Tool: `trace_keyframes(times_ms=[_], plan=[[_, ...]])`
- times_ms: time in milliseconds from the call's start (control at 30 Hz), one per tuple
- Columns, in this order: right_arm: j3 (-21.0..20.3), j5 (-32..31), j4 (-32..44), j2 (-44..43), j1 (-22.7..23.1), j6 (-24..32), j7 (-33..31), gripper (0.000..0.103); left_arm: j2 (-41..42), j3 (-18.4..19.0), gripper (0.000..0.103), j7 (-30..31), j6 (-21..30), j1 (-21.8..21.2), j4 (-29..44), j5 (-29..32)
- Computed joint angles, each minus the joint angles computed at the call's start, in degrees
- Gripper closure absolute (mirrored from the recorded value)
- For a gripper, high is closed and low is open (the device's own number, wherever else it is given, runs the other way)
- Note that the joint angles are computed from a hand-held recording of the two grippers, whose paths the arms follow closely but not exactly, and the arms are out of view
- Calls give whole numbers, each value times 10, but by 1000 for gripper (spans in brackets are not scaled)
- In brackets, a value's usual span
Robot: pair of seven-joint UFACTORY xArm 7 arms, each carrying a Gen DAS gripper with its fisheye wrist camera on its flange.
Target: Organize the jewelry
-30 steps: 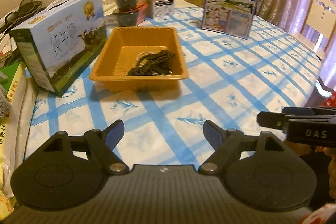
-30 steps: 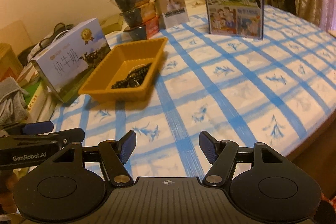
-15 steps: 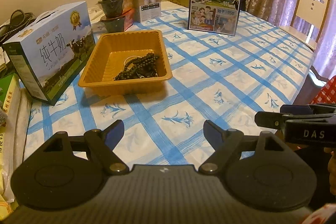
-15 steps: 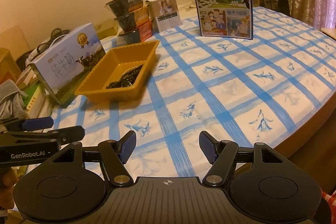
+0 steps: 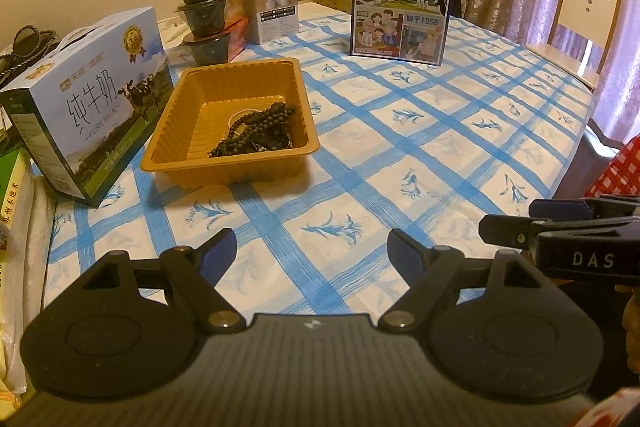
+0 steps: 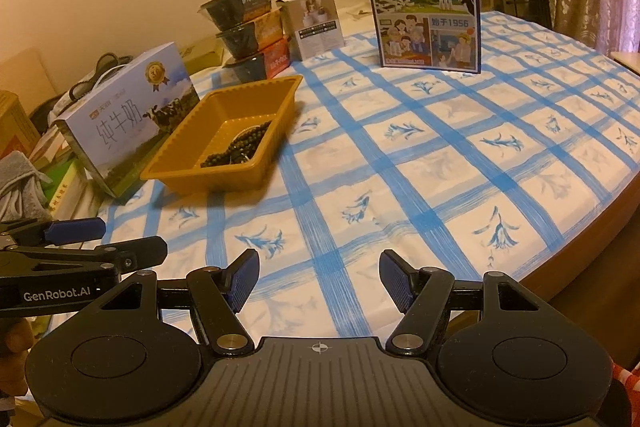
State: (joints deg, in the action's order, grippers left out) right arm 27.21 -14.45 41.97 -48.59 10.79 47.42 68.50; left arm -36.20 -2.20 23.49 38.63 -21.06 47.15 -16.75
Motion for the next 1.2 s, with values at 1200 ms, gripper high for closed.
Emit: trace_keyframes(times_ms=[1200], plan=[[-3,0,-2,-1,2,-1,0,36,1,0,22,-1,-7,-4,-3,2]])
